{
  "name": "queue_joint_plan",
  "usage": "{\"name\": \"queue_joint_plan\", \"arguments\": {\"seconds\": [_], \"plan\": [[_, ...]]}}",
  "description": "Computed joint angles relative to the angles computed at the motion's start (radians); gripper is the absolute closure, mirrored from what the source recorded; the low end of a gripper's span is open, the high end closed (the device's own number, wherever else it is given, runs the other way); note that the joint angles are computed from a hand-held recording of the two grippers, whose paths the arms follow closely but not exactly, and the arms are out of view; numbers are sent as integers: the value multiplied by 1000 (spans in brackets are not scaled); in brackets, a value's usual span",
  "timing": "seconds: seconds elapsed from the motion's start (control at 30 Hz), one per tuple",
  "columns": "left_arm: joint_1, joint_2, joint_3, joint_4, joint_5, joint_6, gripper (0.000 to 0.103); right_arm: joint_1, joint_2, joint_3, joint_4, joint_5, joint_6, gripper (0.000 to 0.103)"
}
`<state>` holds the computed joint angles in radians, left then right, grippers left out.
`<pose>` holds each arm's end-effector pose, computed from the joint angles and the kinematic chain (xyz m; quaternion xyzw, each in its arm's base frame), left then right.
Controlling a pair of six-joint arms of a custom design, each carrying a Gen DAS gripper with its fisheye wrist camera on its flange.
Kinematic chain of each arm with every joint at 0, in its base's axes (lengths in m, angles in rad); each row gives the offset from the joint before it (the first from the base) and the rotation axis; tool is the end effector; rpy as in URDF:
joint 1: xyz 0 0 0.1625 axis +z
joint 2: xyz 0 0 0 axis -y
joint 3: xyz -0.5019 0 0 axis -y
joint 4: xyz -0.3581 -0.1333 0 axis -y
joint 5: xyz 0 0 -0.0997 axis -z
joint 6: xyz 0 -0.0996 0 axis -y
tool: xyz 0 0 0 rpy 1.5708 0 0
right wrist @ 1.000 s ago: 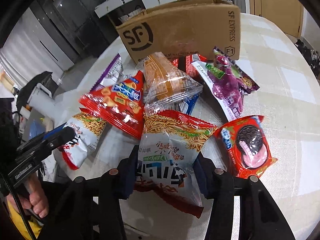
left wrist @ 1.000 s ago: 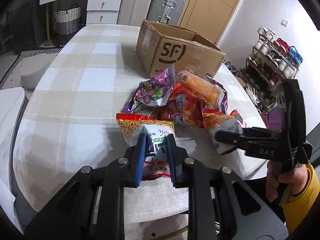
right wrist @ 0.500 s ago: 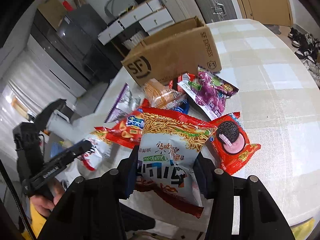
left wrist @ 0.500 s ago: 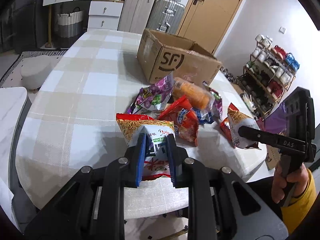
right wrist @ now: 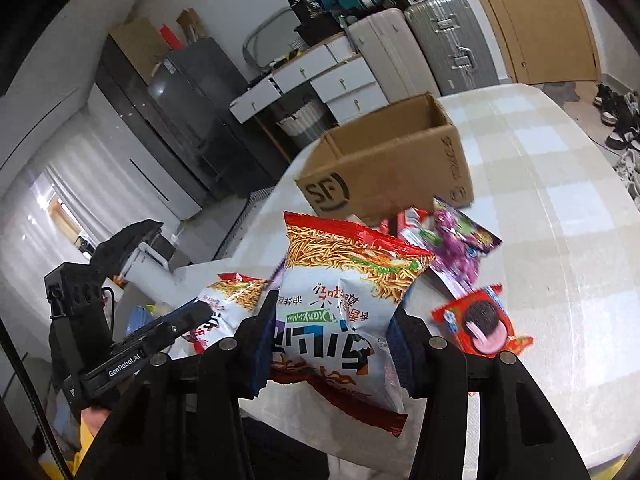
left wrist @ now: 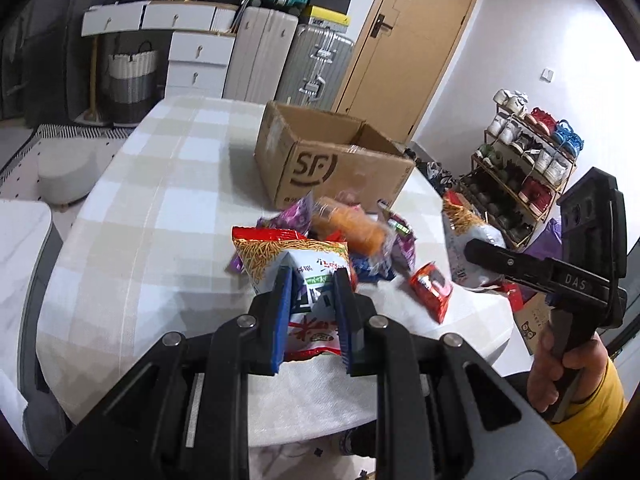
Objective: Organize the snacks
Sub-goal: 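Lift both noodle bags and carry them over the cardboard box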
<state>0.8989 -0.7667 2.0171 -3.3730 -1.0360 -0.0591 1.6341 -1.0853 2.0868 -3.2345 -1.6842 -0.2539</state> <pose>-0.2320 -0.5873 0.1501 0.2113 0.9065 -0.3362 0.1435 0.1576 -0.5579 0.2880 0.1309 -0.9352 0.3180 0.0842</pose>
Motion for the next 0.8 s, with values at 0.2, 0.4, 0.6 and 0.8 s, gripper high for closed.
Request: {"name": "queue_joint_plan", "arguments": {"seconds": [0.2,0.4,0.6,0.8], "plan": [[-26,-11,-22,2,8,-7,85,20,-2,-42,29,6,-4,53],[-61,-29,-77,49,25,10,85,58,0,-117,66,-4,-20,53],[-92,-30,-172,110,53,31,85,92,8,-228,139,-2,-22,53],[-103,-8,-308,218,78,46,85,120,34,-355,226,-24,-25,53]]}}
